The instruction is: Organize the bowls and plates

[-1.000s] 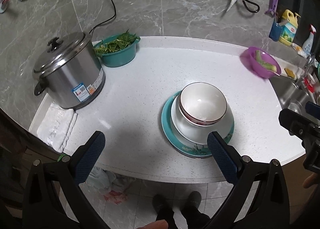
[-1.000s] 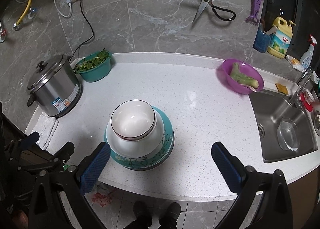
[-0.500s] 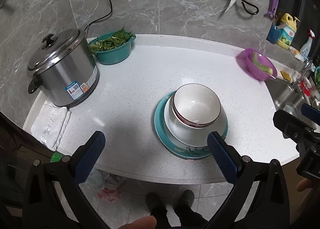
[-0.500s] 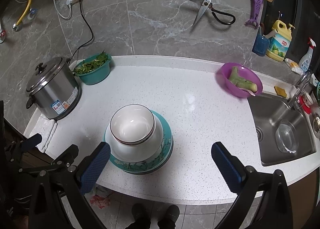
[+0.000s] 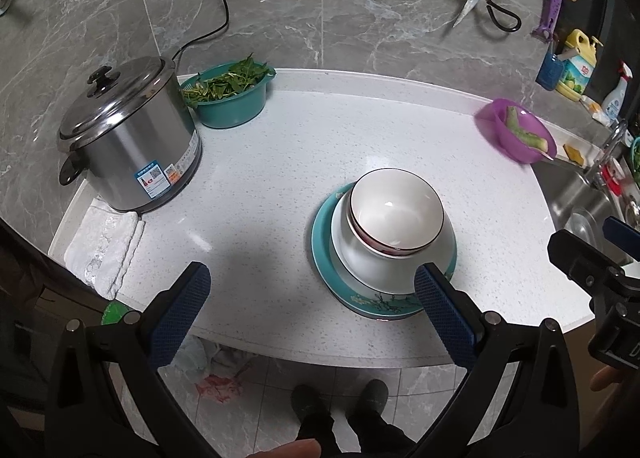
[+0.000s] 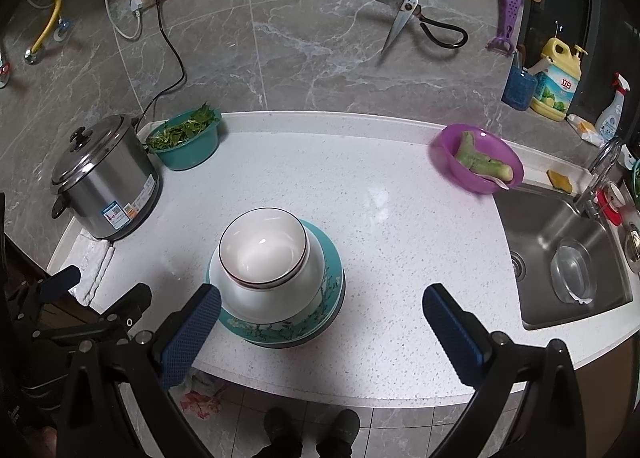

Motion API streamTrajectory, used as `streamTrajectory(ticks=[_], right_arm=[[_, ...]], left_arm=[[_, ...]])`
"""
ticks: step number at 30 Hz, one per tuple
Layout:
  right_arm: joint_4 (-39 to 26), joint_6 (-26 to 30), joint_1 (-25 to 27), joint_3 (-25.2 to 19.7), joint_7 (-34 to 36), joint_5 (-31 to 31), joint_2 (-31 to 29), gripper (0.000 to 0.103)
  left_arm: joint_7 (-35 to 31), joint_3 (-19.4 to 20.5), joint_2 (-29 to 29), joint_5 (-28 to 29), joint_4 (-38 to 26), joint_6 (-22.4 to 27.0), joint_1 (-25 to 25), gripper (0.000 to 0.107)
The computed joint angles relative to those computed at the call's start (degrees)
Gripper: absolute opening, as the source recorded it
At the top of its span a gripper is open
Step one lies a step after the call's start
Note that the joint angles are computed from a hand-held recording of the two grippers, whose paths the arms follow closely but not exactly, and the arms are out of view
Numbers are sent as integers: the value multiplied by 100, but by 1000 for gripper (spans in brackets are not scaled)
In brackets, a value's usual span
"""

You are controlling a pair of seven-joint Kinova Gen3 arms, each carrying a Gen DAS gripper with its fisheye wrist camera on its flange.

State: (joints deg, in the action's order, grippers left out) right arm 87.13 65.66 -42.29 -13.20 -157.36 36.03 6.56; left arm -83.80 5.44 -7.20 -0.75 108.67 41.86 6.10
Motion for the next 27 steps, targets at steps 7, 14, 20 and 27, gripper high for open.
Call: streamTrajectory(ticks=[7,14,20,27], right_arm=[[10,23,-13,-11,-50,7,-6,103],[37,20,-22,-21,-83,46,-16,103],[26,14,-4,-16,-48,32,-17,103],[5,26,-1,-14,-29,25,-11,103]], left_arm=[[26,-4,-15,29,-44,69,3,103],[48,5,-56,30,-56,88,16,103],[73,7,-42,68,-114,174,23,103],[178,41,-32,-1,-144,167,31,103]])
